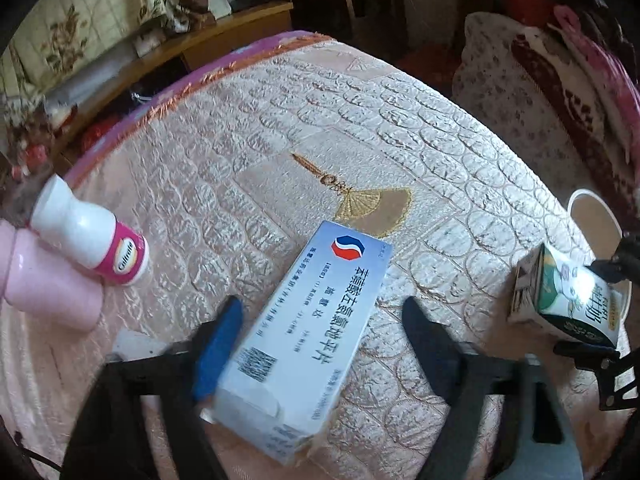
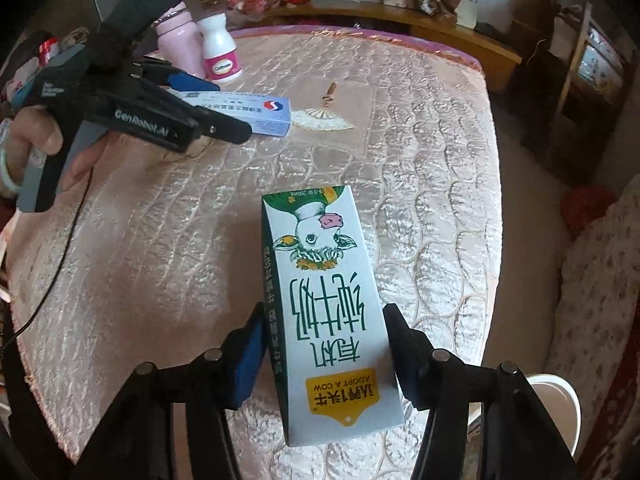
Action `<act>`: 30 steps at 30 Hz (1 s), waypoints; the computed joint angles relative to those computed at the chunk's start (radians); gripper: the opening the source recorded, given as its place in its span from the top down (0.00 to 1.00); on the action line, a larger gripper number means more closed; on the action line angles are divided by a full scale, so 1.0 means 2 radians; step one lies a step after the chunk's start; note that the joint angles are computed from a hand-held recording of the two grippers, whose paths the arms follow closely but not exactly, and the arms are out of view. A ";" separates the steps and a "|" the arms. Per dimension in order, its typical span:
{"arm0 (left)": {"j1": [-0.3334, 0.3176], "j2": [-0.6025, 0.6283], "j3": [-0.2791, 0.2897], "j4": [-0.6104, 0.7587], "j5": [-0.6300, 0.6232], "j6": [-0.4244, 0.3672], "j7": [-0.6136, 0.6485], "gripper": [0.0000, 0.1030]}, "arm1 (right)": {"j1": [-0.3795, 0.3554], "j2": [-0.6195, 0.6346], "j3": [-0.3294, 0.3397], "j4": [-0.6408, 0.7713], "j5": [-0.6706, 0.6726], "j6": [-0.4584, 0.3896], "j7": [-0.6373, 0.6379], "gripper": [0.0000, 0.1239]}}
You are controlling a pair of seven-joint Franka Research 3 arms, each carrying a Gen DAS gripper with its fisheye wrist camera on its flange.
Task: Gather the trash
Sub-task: 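Grasp the milk carton with the right tool while the left tool grasps the white medicine box, then carry the milk carton and medicine box with both tools over the bucket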
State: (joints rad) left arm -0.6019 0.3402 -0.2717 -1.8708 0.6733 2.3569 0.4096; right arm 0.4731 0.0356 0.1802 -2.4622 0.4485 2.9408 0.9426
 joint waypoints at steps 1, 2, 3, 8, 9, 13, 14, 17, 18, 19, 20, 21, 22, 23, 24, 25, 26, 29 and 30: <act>-0.002 0.002 -0.002 0.006 -0.004 -0.013 0.004 0.49 | 0.003 0.005 -0.001 0.000 -0.014 0.011 0.016 0.51; -0.006 0.002 -0.001 0.008 -0.002 -0.019 -0.001 0.51 | 0.006 0.014 0.000 0.003 -0.026 0.019 0.032 0.50; -0.010 -0.001 -0.001 0.008 0.003 -0.025 -0.007 0.52 | 0.008 0.018 0.000 0.001 -0.032 0.032 0.044 0.51; -0.018 -0.030 -0.010 -0.014 0.015 -0.023 -0.042 0.53 | -0.002 0.010 0.028 -0.012 0.059 0.065 0.004 0.54; -0.021 -0.036 -0.012 -0.018 0.019 -0.020 -0.056 0.53 | 0.000 -0.001 0.031 -0.023 0.079 0.078 -0.011 0.54; -0.038 -0.039 -0.020 -0.009 0.045 -0.021 -0.101 0.53 | 0.025 -0.050 0.012 -0.061 0.158 0.097 -0.064 0.54; -0.045 -0.036 -0.023 -0.002 0.055 -0.018 -0.114 0.53 | 0.030 -0.061 0.003 -0.069 0.163 0.097 -0.065 0.54; -0.064 -0.018 -0.027 0.027 0.075 -0.011 -0.128 0.53 | 0.027 -0.098 -0.009 -0.107 0.145 0.109 -0.036 0.54; -0.072 -0.009 -0.027 0.041 0.081 -0.009 -0.133 0.53 | 0.017 -0.117 -0.008 -0.126 0.132 0.113 -0.019 0.54; -0.079 0.002 -0.027 0.056 0.085 -0.005 -0.134 0.53 | 0.006 -0.133 -0.005 -0.141 0.121 0.113 -0.004 0.54; -0.086 0.016 -0.026 0.074 0.089 -0.001 -0.130 0.53 | -0.002 -0.147 -0.004 -0.153 0.113 0.112 0.009 0.54; -0.096 0.027 -0.024 0.090 0.092 -0.003 -0.129 0.53 | -0.009 -0.164 -0.010 -0.168 0.110 0.110 0.020 0.54; -0.108 0.044 -0.021 0.113 0.098 -0.006 -0.124 0.53 | -0.017 -0.179 -0.014 -0.181 0.105 0.105 0.029 0.54; -0.118 0.057 -0.018 0.133 0.099 -0.009 -0.118 0.53 | -0.028 -0.187 -0.013 -0.190 0.097 0.104 0.040 0.54; -0.129 0.076 -0.015 0.160 0.100 -0.015 -0.107 0.53 | -0.045 -0.195 -0.008 -0.198 0.087 0.103 0.053 0.54; -0.138 0.091 -0.012 0.180 0.096 -0.016 -0.099 0.53 | -0.060 -0.207 -0.007 -0.207 0.077 0.097 0.062 0.54; -0.147 0.109 -0.009 0.204 0.091 -0.017 -0.089 0.53 | -0.070 -0.222 -0.009 -0.217 0.068 0.089 0.068 0.54; -0.177 0.164 0.003 0.284 0.073 -0.032 -0.057 0.53 | -0.119 -0.243 0.000 -0.239 0.035 0.083 0.093 0.54; -0.186 0.181 0.008 0.309 0.066 -0.035 -0.048 0.53 | -0.131 -0.247 0.001 -0.243 0.024 0.081 0.099 0.54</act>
